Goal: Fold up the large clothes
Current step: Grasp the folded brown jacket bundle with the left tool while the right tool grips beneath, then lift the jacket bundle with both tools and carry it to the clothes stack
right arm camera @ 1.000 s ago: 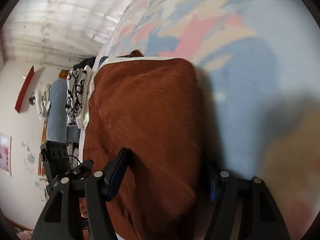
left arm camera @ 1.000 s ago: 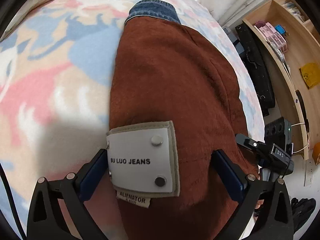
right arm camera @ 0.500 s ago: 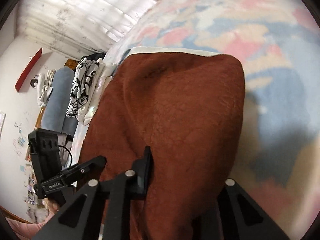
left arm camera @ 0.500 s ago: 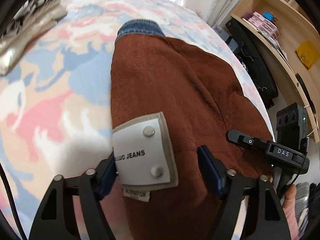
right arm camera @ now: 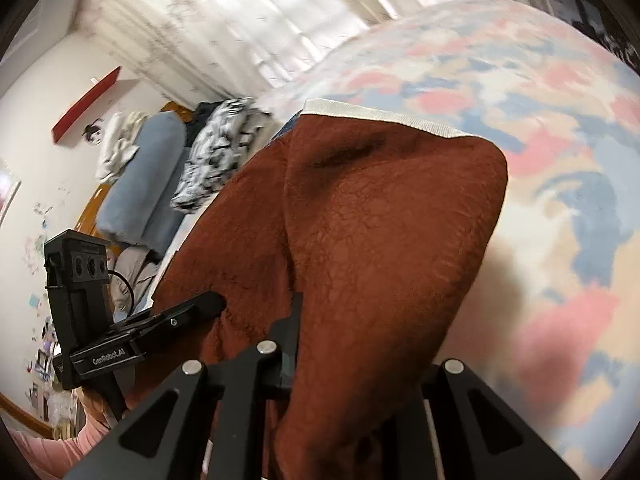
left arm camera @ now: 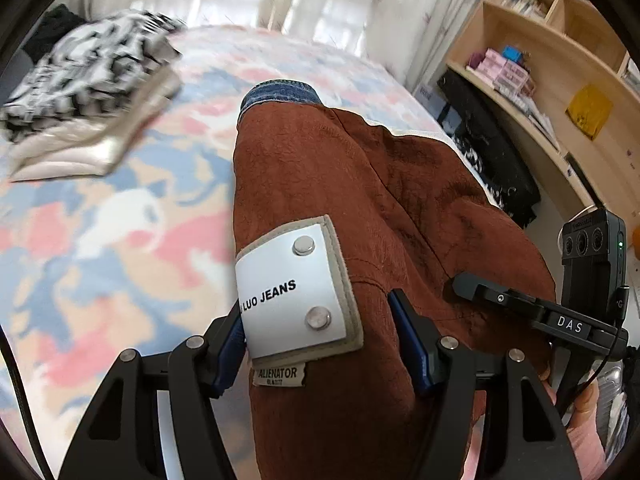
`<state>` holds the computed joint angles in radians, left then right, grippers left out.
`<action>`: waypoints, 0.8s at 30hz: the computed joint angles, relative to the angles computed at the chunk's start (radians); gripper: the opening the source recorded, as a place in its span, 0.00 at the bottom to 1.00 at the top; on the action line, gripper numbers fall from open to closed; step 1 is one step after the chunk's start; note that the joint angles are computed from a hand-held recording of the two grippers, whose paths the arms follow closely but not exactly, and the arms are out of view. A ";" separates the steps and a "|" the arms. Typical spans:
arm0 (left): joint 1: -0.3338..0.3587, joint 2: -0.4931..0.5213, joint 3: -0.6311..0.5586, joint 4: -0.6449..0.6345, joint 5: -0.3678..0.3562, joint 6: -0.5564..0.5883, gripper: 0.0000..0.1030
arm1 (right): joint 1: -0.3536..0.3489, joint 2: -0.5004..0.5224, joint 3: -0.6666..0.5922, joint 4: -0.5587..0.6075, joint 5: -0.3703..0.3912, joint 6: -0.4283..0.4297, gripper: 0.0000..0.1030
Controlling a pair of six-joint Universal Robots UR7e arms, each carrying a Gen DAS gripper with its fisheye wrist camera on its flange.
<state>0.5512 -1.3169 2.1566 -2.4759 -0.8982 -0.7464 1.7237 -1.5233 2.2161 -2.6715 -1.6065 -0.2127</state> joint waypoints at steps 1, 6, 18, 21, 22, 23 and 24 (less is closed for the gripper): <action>-0.016 -0.053 0.017 0.039 0.009 -0.020 0.63 | 0.019 -0.002 0.003 -0.002 -0.002 0.008 0.14; -0.084 -0.297 0.041 0.272 0.067 -0.098 0.63 | 0.165 0.044 -0.011 -0.033 -0.010 0.082 0.13; -0.121 -0.537 -0.170 0.686 0.221 -0.075 0.63 | 0.420 0.305 -0.233 -0.108 0.004 0.205 0.14; -0.060 -0.508 -0.254 0.644 0.239 0.047 0.63 | 0.457 0.396 -0.350 -0.086 -0.008 0.213 0.14; -0.042 -0.501 -0.278 0.630 0.241 0.081 0.63 | 0.466 0.425 -0.391 -0.078 -0.009 0.216 0.14; -0.012 -0.480 -0.315 0.599 0.242 0.140 0.63 | 0.475 0.464 -0.447 -0.064 -0.010 0.216 0.14; 0.010 -0.462 -0.340 0.571 0.241 0.182 0.63 | 0.482 0.500 -0.498 -0.055 -0.015 0.213 0.14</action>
